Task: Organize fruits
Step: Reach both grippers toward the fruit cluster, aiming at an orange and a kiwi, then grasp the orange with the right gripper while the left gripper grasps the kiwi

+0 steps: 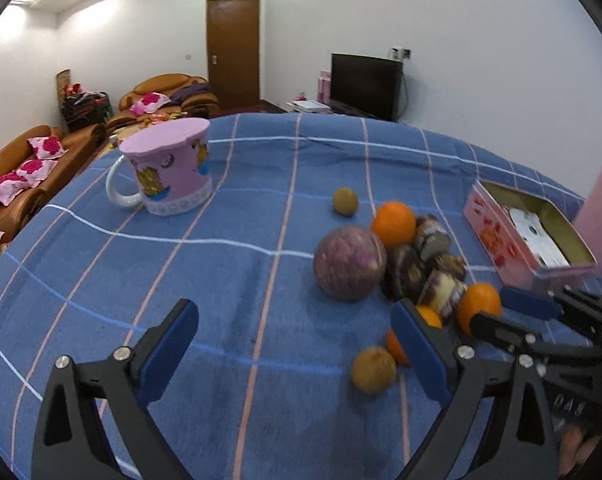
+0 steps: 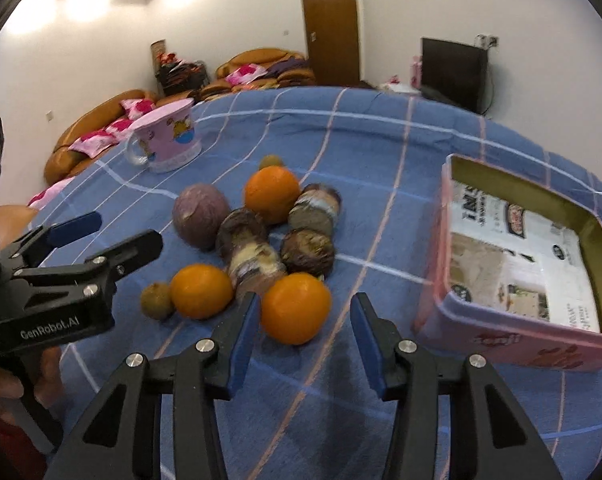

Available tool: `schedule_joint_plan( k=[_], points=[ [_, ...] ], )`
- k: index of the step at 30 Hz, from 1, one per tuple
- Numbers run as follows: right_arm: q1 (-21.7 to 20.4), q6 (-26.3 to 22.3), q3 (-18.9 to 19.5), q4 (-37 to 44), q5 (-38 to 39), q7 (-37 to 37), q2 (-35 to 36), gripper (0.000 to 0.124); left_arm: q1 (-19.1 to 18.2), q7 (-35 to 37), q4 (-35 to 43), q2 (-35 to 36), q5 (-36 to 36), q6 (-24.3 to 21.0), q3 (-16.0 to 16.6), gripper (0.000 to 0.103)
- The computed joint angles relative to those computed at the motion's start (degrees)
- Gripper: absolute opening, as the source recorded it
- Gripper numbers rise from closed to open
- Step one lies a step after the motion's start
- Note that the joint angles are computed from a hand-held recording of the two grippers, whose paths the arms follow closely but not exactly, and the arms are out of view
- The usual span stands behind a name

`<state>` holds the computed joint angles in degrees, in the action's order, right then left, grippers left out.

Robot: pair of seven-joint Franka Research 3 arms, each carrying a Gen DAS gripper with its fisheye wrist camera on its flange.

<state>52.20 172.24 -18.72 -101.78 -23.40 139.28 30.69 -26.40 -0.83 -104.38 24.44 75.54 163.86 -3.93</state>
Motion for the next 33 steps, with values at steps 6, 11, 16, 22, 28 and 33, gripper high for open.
schedule_joint_plan(
  k=[6,11,16,22,28,33],
  points=[
    [-2.7,-2.8,3.4,0.7,0.9,-1.9,-0.2,0.049,2.1,9.9,-3.6,-1.2,-5.3,4.4,-1.8,0.092],
    [-5.8,-1.9,6.9,1.8,3.6,-5.2,1.0,0.049,1.2,18.8,-2.6,-0.1,-10.8,2.9,-2.4,0.083],
    [-7.7,-0.2,8.4,1.7,8.7,-7.1,1.6,0.049,0.0,26.3,-0.2,1.7,-17.4,-0.7,-2.6,0.07],
    [-5.0,-1.3,6.0,2.2,10.3,-8.9,1.9,0.038,0.9,34.0,0.2,2.9,-26.1,0.3,-3.6,0.041],
    [-4.5,0.5,5.4,0.5,9.9,-8.0,0.8,0.038,-2.0,31.1,-1.7,1.4,-27.0,2.0,0.4,0.028],
    [2.0,9.2,-2.2,-4.1,10.7,-5.9,-1.4,0.038,-9.1,8.6,-1.0,-0.1,-10.9,3.6,8.7,0.028]
  ],
)
